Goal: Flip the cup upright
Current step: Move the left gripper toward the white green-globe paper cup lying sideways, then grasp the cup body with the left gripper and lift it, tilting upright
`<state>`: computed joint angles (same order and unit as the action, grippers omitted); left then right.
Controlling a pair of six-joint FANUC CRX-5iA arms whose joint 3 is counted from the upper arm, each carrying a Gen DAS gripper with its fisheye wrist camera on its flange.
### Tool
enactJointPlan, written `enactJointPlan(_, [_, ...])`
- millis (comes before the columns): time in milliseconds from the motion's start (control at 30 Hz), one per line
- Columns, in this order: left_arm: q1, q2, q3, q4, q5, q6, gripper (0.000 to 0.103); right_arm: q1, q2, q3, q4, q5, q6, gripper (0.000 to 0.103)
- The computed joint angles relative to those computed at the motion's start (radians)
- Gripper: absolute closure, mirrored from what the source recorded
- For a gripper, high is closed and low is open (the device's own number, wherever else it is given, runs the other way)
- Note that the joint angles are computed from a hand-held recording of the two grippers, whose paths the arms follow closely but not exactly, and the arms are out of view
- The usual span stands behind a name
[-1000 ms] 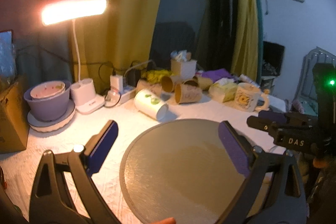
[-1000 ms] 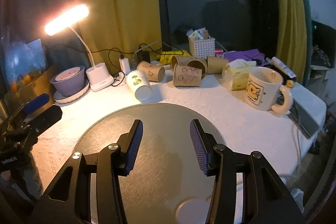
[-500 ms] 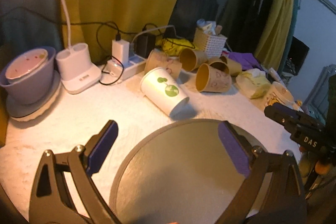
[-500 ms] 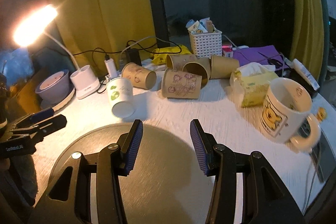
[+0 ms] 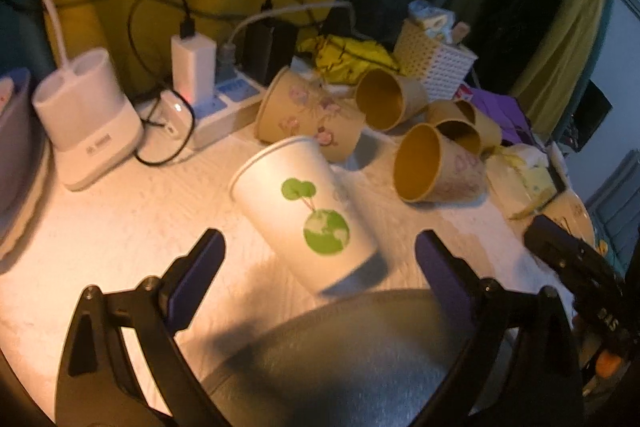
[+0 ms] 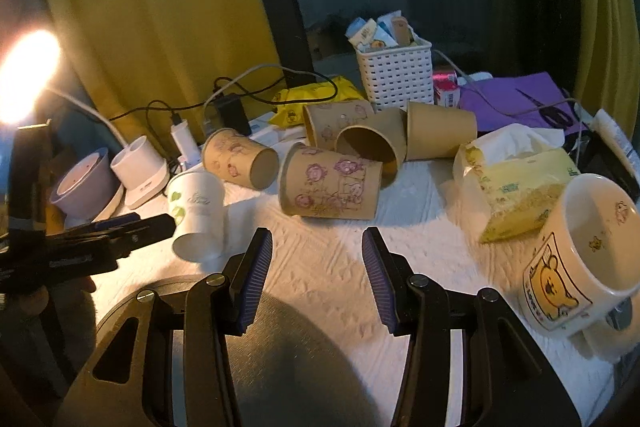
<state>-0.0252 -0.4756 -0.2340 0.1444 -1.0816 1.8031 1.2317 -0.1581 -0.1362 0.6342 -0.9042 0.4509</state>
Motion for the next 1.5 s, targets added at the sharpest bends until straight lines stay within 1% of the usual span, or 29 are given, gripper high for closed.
enactJointPlan(133, [0.029, 0.049, -0.003, 0.054, -0.01, -0.008, 0.007, -0.023, -0.005, -0.009, -0.024, 0.033, -0.005, 0.054])
enactJointPlan(200, [0.019, 0.073, 0.013, 0.038, -0.019, -0.001, 0.023, -0.03, -0.007, -0.013, -0.031, 0.045, -0.007, 0.054])
enactJointPlan(233, [0.016, 0.086, 0.018, 0.034, -0.025, 0.0, 0.026, -0.031, -0.009, -0.016, -0.033, 0.048, -0.009, 0.054])
enactJointPlan(300, [0.028, 0.099, 0.008, 0.069, -0.026, -0.018, 0.039, -0.031, -0.011, -0.018, -0.035, 0.052, -0.011, 0.054])
enactJointPlan(333, [0.033, 0.099, 0.002, 0.08, -0.026, -0.026, 0.039, -0.031, -0.012, -0.02, -0.034, 0.052, -0.012, 0.054])
enactJointPlan(433, [0.012, 0.093, 0.013, 0.042, -0.026, -0.014, 0.04, -0.022, -0.019, -0.026, -0.021, 0.045, -0.029, 0.054])
enactJointPlan(600, [0.037, 0.033, -0.028, 0.09, -0.032, -0.069, 0.041, 0.012, -0.043, -0.045, 0.02, 0.02, -0.08, 0.054])
enactJointPlan(700, [0.036, -0.027, -0.061, 0.122, -0.03, -0.117, 0.041, 0.043, -0.06, -0.058, 0.043, 0.008, -0.11, 0.054])
enactJointPlan(833, [0.013, -0.116, -0.092, 0.135, -0.029, -0.163, 0.041, 0.103, -0.08, -0.074, 0.08, -0.011, -0.157, 0.054])
enactJointPlan(900, [0.028, -0.175, -0.125, 0.177, -0.037, -0.208, 0.041, 0.135, -0.089, -0.08, 0.097, -0.02, -0.176, 0.054])
enactJointPlan(1033, [0.074, -0.284, -0.17, 0.221, -0.083, -0.242, 0.041, 0.207, -0.109, -0.088, 0.128, -0.053, -0.218, 0.054])
enactJointPlan(1133, [0.022, -0.349, -0.165, 0.155, -0.08, -0.225, 0.041, 0.263, -0.119, -0.095, 0.17, -0.084, -0.267, 0.054])
enactJointPlan(1267, [-0.043, -0.418, -0.175, 0.111, -0.067, -0.231, 0.041, 0.337, -0.125, -0.097, 0.215, -0.136, -0.323, 0.054])
enactJointPlan(1367, [-0.12, -0.451, -0.17, 0.056, -0.063, -0.209, 0.041, 0.397, -0.138, -0.108, 0.259, -0.179, -0.379, 0.054])
enactJointPlan(1433, [-0.146, -0.475, -0.171, 0.041, -0.069, -0.208, 0.041, 0.443, -0.142, -0.11, 0.289, -0.219, -0.413, 0.054])
enactJointPlan(1500, [-0.231, -0.483, -0.161, -0.026, -0.062, -0.16, 0.041, 0.487, -0.141, -0.106, 0.315, -0.264, -0.438, 0.053])
